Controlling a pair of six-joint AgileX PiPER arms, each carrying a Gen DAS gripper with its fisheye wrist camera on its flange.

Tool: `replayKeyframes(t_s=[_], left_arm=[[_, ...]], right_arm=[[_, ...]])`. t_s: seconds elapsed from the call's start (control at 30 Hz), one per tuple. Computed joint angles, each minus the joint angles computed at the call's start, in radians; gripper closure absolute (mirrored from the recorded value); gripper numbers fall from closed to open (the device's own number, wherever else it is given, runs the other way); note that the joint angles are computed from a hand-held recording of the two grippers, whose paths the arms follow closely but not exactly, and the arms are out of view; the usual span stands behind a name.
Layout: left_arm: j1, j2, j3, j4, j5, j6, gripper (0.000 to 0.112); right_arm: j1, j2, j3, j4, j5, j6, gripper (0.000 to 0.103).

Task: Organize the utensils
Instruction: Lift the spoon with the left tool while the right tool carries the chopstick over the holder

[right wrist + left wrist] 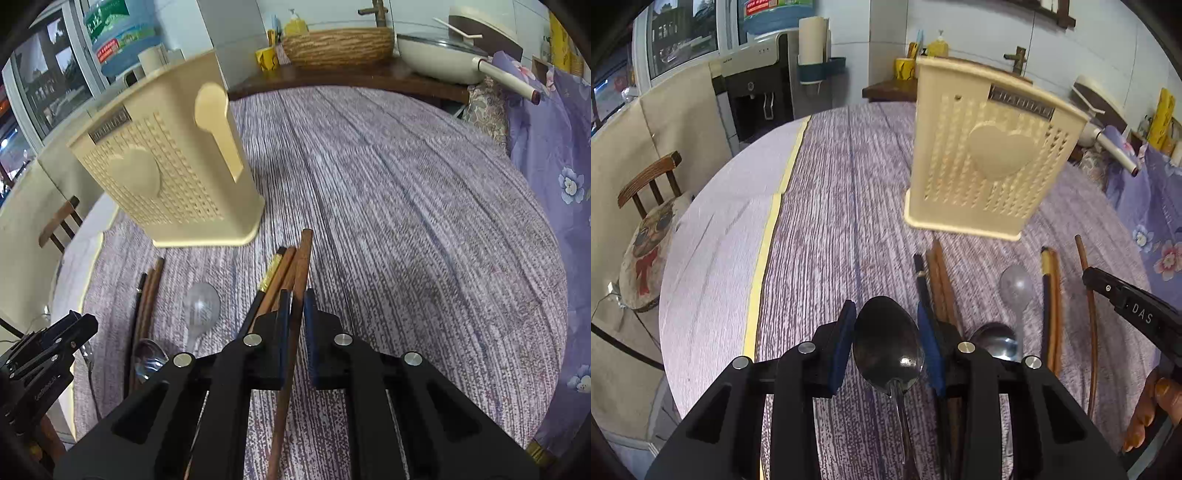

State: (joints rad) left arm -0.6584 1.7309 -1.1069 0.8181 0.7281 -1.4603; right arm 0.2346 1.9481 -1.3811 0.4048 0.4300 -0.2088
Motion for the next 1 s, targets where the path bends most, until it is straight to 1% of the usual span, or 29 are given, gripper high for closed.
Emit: replayKeyframes(t_s=[0.07,0.2,0.37,0.5,0.6,0.67,0.77,0.9,1.0], left_arm=[[-0.007,-0.015,-0.012,0.022,0.013,0.000,0.077],[-0.013,-0.053,-0.021,0.059,0.011,-0.003,0.078],[-0.034,-0.080,-0.042,0.114,0.035,-0.015,0.078],[-0.052,-0.098,-0.049,0.146,0.050,-0.018,0.078],[-0.054,-0.113,-0.039,0.165,0.048,-0.034,0.078],[-0.050,-0.120,-0.037,0.167,0.042,-0.034,0.078],[-0.039,-0.133,-0.032,0.154,0.025,-0.019,0.078],[-0.045,-0.147,-0.024,0.167,0.036,-0.024,0.078],[-0.040,-0.156,-0.021,0.167,0.031,-0.022,0.078]], right_arm=[[-0.011,-0.034,0.021,0.053,-0.010,-0.048,0.095],[-0.033,-0.111,0.068,0.176,-0.030,-0.171,0.095],[-0.045,-0.210,0.121,0.287,-0.060,-0.305,0.095],[-0.060,-0.277,0.154,0.380,-0.053,-0.419,0.095],[-0.069,-0.323,0.178,0.422,-0.053,-0.483,0.095],[-0.079,-0.340,0.181,0.444,-0.034,-0.516,0.095],[-0.086,-0.353,0.177,0.452,-0.012,-0.531,0.095],[-0.092,-0.362,0.179,0.455,-0.001,-0.545,0.095],[-0.100,-0.360,0.168,0.466,0.027,-0.550,0.095]])
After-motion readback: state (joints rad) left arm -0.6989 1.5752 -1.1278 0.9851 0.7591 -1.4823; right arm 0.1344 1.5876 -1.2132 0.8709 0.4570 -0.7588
